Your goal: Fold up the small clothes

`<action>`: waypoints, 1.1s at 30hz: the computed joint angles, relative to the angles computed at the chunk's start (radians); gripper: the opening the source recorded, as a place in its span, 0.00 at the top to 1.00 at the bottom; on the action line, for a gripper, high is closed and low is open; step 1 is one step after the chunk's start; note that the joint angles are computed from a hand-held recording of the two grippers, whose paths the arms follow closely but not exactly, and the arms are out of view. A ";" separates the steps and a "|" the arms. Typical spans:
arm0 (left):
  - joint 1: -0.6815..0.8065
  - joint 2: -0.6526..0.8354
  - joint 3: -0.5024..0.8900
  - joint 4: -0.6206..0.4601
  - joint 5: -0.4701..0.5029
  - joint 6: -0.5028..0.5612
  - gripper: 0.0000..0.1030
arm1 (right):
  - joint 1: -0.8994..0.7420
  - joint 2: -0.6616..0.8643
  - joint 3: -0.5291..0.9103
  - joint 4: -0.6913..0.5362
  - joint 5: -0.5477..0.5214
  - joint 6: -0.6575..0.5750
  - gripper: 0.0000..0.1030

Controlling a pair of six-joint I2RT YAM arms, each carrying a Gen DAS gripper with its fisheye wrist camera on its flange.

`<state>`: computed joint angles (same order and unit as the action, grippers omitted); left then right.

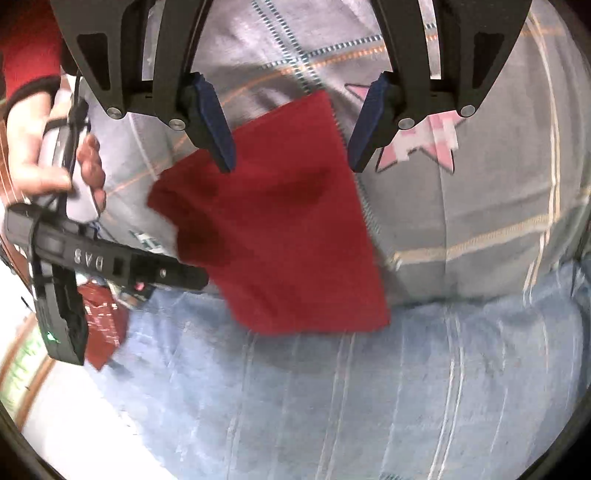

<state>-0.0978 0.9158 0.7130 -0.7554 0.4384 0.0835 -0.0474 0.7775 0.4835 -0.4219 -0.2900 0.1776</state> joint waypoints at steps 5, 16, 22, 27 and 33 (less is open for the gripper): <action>-0.107 0.040 -0.020 0.055 -0.064 -0.084 0.40 | 0.201 0.162 -0.032 0.111 0.230 0.052 0.79; -0.133 0.025 -0.045 0.119 -0.142 -0.132 0.39 | 0.066 -0.181 -0.206 0.003 0.123 0.073 0.76; -0.190 0.041 -0.063 0.182 -0.233 -0.172 0.39 | 0.082 -0.340 -0.131 -0.096 0.200 0.114 0.44; -0.256 0.076 -0.078 0.229 -0.306 -0.207 0.38 | 0.207 -0.108 -0.095 0.110 0.301 0.100 0.45; -0.278 0.106 -0.080 0.257 -0.334 -0.203 0.32 | 0.206 0.223 -0.089 0.303 0.417 0.090 0.48</action>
